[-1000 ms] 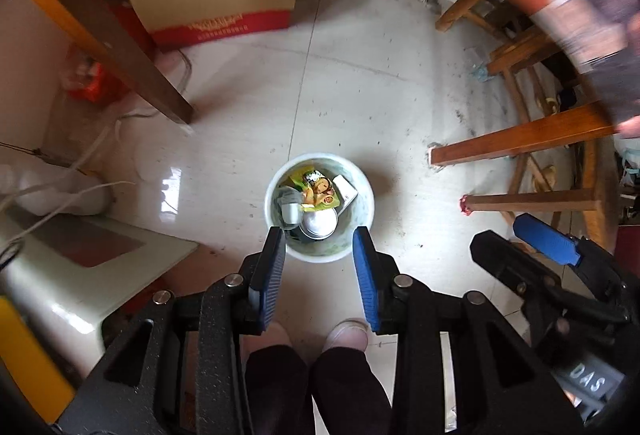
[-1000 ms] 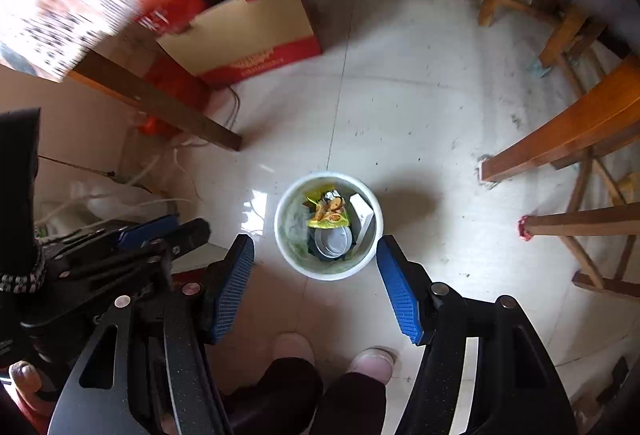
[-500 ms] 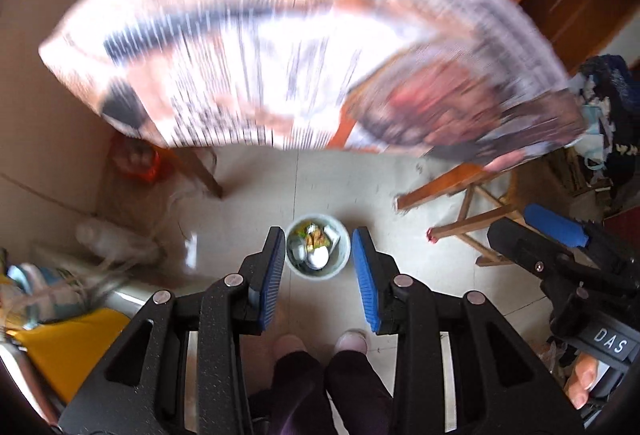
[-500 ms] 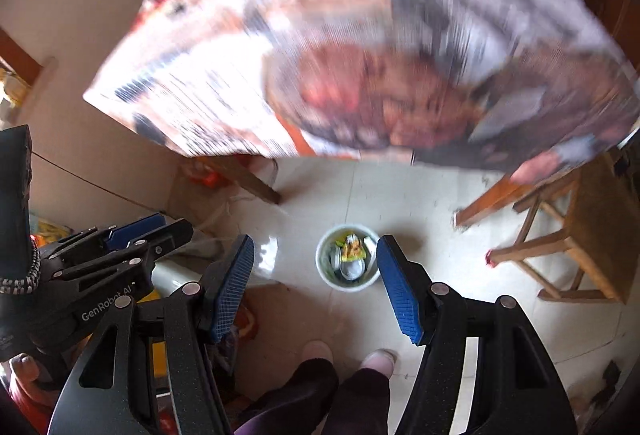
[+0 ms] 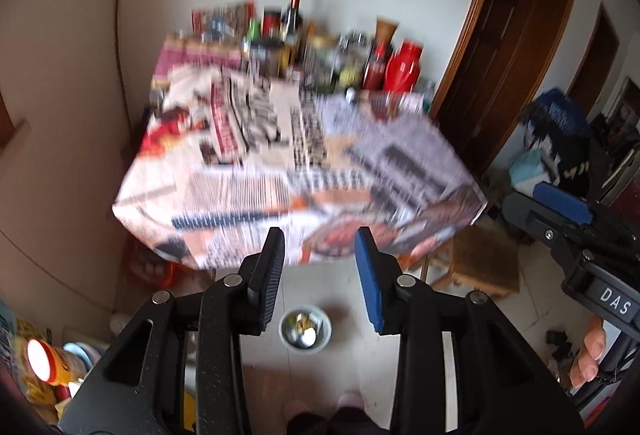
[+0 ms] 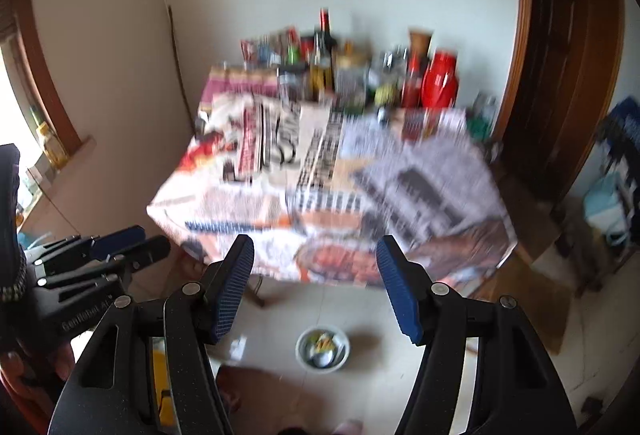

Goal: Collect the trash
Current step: 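Move both open tools back up toward the table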

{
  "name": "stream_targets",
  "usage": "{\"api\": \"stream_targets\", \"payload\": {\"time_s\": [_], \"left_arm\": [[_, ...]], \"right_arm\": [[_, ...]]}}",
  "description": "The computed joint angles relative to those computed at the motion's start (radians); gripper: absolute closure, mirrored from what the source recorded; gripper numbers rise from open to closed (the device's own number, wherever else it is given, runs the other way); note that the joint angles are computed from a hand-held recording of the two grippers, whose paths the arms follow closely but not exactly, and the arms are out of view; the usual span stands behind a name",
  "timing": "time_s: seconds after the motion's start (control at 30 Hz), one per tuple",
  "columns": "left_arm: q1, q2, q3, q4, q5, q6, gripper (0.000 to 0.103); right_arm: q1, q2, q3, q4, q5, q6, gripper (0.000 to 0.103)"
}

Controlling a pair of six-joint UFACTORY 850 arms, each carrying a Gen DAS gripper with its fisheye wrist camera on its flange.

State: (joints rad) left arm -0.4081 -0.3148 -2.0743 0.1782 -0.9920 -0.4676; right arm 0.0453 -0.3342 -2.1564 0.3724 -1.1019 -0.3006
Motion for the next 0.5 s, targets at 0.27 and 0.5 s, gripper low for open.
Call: {"api": "stream_targets", "payload": {"time_s": [0.27,0.5], "left_arm": [[-0.005,0.007,-0.127,0.022,0.047,0.050,0.059],[-0.028,-0.066,-0.265,0.114,0.047,0.069,0.020]], "right_arm": [[0.000,-0.015,-0.120,-0.035,0.062,0.052,0.043],[-0.007,-0.035,-0.178,-0.051,0.141,0.078,0.024]]}}
